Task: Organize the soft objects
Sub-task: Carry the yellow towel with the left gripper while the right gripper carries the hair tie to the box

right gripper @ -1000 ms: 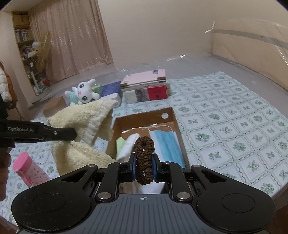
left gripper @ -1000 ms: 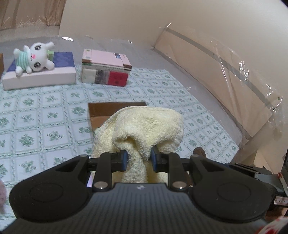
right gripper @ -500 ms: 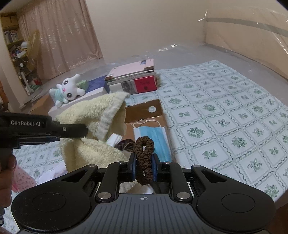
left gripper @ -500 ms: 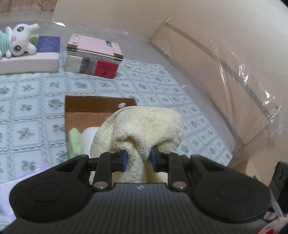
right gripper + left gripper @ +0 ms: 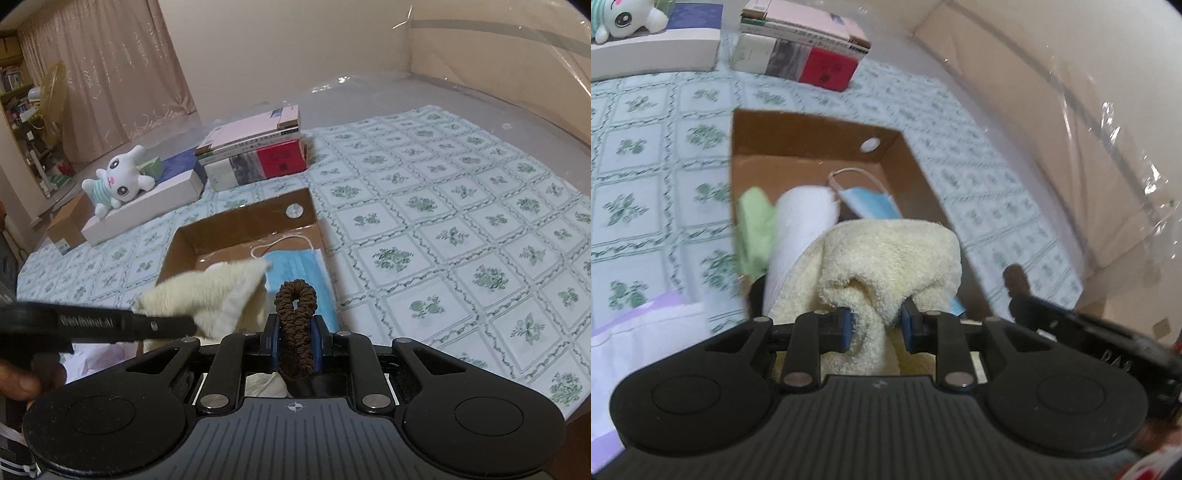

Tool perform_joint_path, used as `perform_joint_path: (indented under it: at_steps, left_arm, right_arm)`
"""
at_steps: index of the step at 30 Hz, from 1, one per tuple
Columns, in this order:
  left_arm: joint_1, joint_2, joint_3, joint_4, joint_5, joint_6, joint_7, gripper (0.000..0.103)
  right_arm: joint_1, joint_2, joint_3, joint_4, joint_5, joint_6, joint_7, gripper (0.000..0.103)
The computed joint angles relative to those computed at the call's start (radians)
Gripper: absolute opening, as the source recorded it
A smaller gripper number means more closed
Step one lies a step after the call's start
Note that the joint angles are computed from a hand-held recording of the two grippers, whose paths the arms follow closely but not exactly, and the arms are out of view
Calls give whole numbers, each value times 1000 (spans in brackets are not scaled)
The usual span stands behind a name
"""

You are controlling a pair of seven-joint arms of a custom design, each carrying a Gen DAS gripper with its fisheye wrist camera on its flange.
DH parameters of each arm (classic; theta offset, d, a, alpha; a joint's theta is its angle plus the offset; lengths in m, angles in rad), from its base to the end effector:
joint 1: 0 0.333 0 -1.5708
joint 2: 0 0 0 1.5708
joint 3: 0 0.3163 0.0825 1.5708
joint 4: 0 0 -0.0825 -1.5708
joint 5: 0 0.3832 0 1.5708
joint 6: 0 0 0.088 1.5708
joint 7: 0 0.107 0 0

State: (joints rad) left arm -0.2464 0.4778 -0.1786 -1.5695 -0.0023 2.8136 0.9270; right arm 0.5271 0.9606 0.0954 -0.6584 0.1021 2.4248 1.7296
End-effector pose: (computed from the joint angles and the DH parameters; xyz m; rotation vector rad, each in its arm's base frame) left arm 0.6786 -0.2796 0.4618 -2.2331 1.6927 -1.1314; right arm 0.7013 0.4460 0.5013 -1.9020 1.3430 -0.2108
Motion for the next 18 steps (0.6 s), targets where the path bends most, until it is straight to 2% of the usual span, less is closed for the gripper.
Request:
perform_joint_path:
  at_steps: [3,10,15,18]
  left_arm:
    - [-8,-15,13,-26,22,-7,2,23]
    - [-25,25,25,56,75,-87,24,26]
    - [-13,5,10,36,61,-79,51,29]
    - [-17,-20,15,13,69,-75,51,34]
  right_arm:
    - [0,-14,17,-33,14,15,-20,17]
    - [6,-47,37,-98,33,29,-61,17]
    - [4,-97,46,-188,45,65,-82,17]
    - [2,-117,51,-223,50,77,-89,17]
